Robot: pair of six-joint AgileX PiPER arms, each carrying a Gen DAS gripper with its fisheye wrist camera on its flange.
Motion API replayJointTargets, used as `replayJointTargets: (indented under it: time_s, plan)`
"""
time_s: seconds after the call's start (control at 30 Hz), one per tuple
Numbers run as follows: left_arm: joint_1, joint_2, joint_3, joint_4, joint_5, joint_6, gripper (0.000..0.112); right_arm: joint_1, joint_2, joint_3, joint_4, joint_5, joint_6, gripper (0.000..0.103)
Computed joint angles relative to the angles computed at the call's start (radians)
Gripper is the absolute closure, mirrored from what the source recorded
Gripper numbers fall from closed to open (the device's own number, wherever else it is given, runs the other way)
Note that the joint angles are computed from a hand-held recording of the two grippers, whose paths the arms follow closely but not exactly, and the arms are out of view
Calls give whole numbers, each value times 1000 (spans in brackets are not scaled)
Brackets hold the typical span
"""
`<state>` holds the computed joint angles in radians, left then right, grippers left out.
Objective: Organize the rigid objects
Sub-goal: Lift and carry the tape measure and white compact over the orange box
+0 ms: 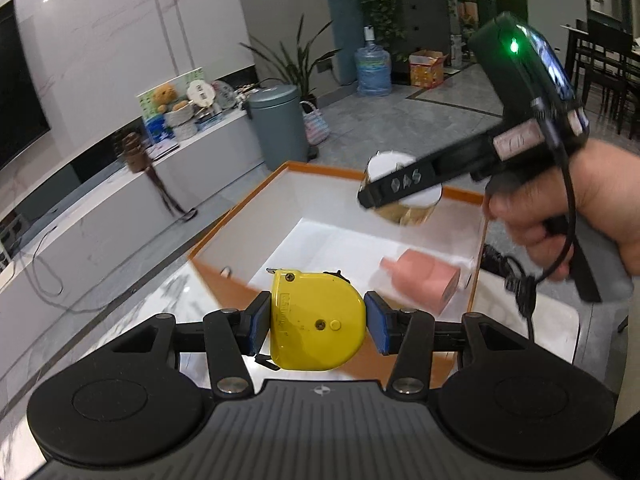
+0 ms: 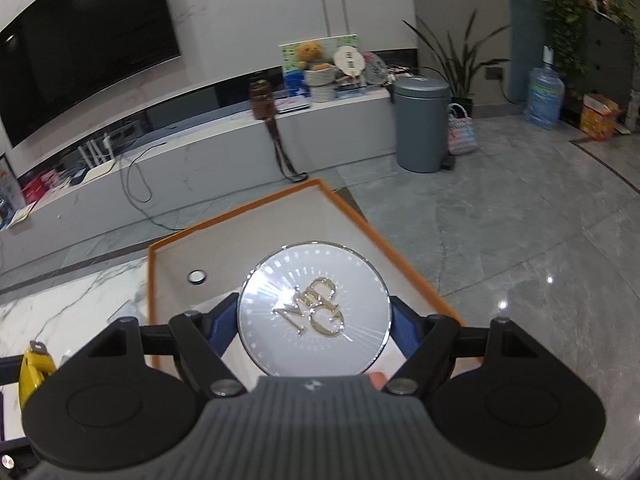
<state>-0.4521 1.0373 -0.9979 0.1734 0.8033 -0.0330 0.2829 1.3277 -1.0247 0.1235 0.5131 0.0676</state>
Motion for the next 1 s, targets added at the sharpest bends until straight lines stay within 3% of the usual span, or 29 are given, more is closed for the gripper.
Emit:
replayJointTargets:
  time_s: [0.17,0.47,0.77,1.0]
  plan:
    - [8,147,-96,-25,-34,65,56,-25,31,-8,-7,-3,6,28]
    - [22,433,-263,-38,-16,249,56,-74,122,-52,70,10,-6,28]
    - [45,630,-381,-40,68,410,56,-99,223,-99,95,28,16,28]
    - [59,709,-436,-64,126,490,56,-66,257,-115,9,-8,91,28]
